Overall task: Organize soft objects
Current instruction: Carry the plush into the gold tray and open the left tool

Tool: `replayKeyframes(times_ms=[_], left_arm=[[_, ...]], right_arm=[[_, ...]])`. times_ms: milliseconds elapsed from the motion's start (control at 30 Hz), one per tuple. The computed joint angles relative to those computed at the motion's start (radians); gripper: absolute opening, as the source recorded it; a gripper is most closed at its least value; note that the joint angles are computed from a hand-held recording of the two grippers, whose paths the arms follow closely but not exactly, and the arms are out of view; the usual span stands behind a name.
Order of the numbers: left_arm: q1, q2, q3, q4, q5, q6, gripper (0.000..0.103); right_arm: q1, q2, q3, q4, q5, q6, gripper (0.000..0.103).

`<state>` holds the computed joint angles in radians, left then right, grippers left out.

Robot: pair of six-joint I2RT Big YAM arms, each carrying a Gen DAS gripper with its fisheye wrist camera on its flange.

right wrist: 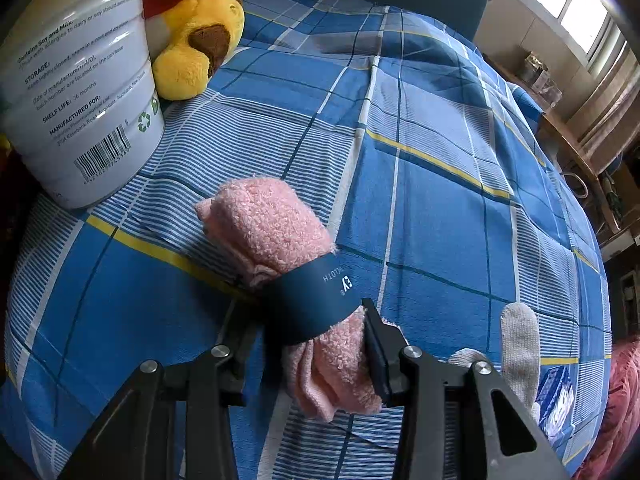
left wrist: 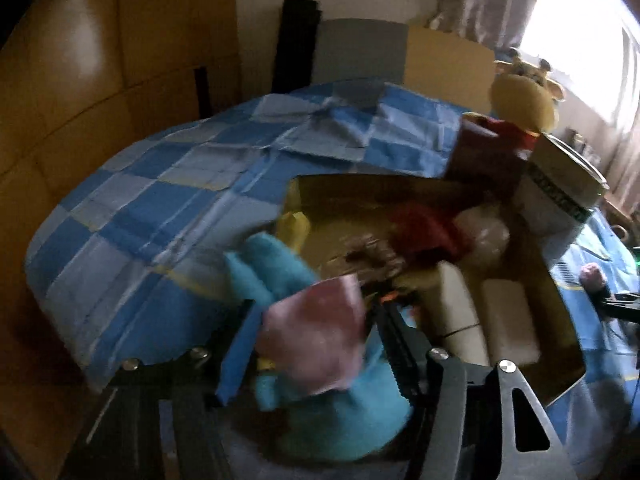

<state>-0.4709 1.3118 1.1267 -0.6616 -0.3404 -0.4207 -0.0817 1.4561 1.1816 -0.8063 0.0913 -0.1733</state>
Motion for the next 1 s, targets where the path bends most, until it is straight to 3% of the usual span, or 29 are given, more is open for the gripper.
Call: replayKeyframes(times_ms=[133, 233, 367, 700, 1000], left_arm=[[-0.008, 0.07, 0.049, 0.039, 0.049, 0.002, 0.067], [-0.016, 0.103, 0.088, 0.028, 0.061, -0.003, 0.067], [-0.043, 0.056, 0.073, 0.055, 0.034, -0.017, 0.082], [-0.098, -0.015, 0.044, -0.003, 0.01, -0.026, 0.082], [-0.113, -0.031, 0.022, 0.005, 0.027, -0.027, 0.082]], right_arm=[[0.001, 0.001, 0.002, -0.001, 0.0, 0.005, 0.044], [-0.002, 0.005, 0.005, -0.002, -0.003, 0.009, 0.044], [-0.005, 0.009, 0.011, -0.005, -0.007, 0.014, 0.044], [-0.015, 0.022, 0.036, -0.029, -0.035, 0.056, 0.044], [-0.033, 0.04, 0.07, -0.059, -0.074, 0.114, 0.041]])
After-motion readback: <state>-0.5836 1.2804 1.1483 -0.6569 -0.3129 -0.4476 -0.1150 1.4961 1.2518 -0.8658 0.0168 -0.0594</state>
